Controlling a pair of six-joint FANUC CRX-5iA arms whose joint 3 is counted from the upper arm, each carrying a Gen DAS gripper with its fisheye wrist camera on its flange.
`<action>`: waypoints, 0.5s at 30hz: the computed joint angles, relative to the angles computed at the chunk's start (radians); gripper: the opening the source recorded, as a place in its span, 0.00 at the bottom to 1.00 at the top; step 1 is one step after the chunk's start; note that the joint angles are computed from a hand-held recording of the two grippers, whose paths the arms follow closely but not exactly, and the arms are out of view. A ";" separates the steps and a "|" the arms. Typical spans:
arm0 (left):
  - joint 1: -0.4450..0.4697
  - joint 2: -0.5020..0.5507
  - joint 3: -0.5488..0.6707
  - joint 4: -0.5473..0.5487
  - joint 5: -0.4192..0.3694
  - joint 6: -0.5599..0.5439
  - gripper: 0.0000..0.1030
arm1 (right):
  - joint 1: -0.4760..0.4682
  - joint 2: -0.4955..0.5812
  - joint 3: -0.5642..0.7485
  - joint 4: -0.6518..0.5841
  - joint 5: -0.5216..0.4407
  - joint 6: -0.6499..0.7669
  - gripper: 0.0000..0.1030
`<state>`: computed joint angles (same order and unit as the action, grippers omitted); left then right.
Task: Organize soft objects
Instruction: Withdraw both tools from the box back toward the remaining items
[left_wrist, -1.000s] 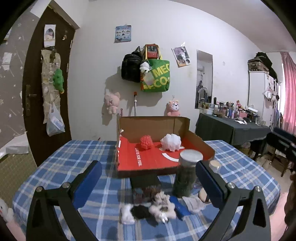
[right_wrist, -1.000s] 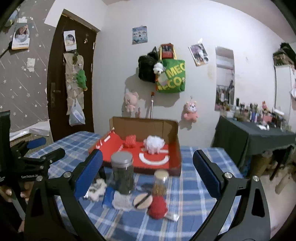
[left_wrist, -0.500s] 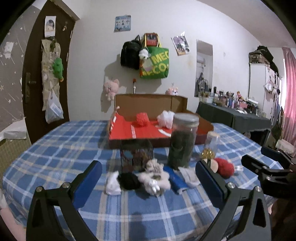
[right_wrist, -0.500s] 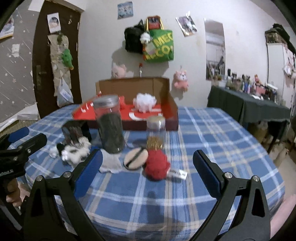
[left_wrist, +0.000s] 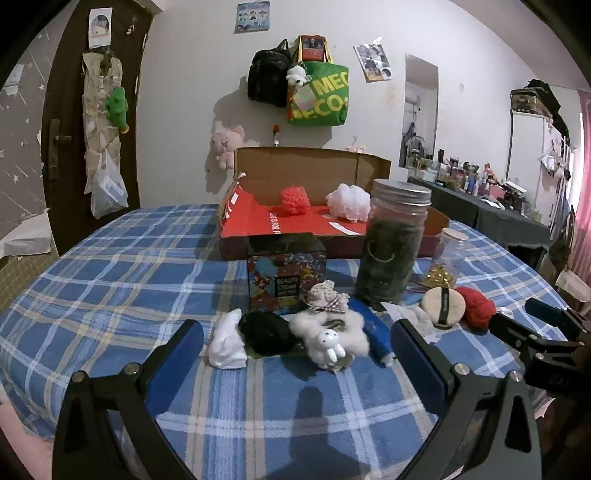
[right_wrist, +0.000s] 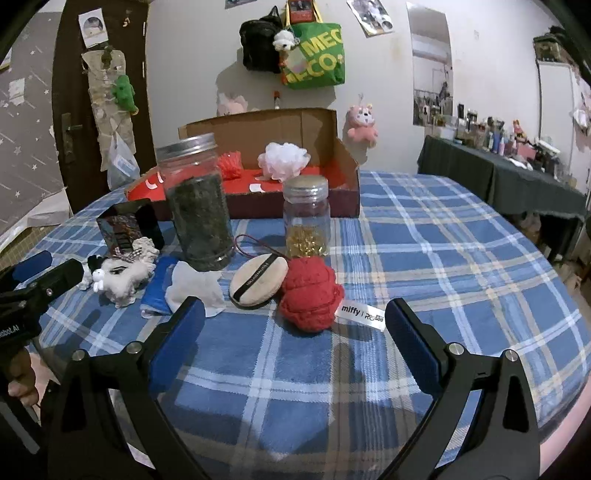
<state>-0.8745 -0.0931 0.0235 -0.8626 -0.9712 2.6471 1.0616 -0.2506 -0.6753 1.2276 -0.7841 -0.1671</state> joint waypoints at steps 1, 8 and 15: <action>0.006 -0.002 -0.002 0.005 0.002 -0.008 1.00 | -0.004 0.002 0.003 -0.005 0.004 0.004 0.97; 0.070 -0.012 -0.012 0.084 0.033 -0.095 1.00 | -0.030 0.013 0.020 -0.057 0.030 0.061 0.97; 0.112 0.013 0.005 0.189 0.101 -0.242 1.00 | -0.065 0.019 0.048 -0.149 0.064 0.172 0.97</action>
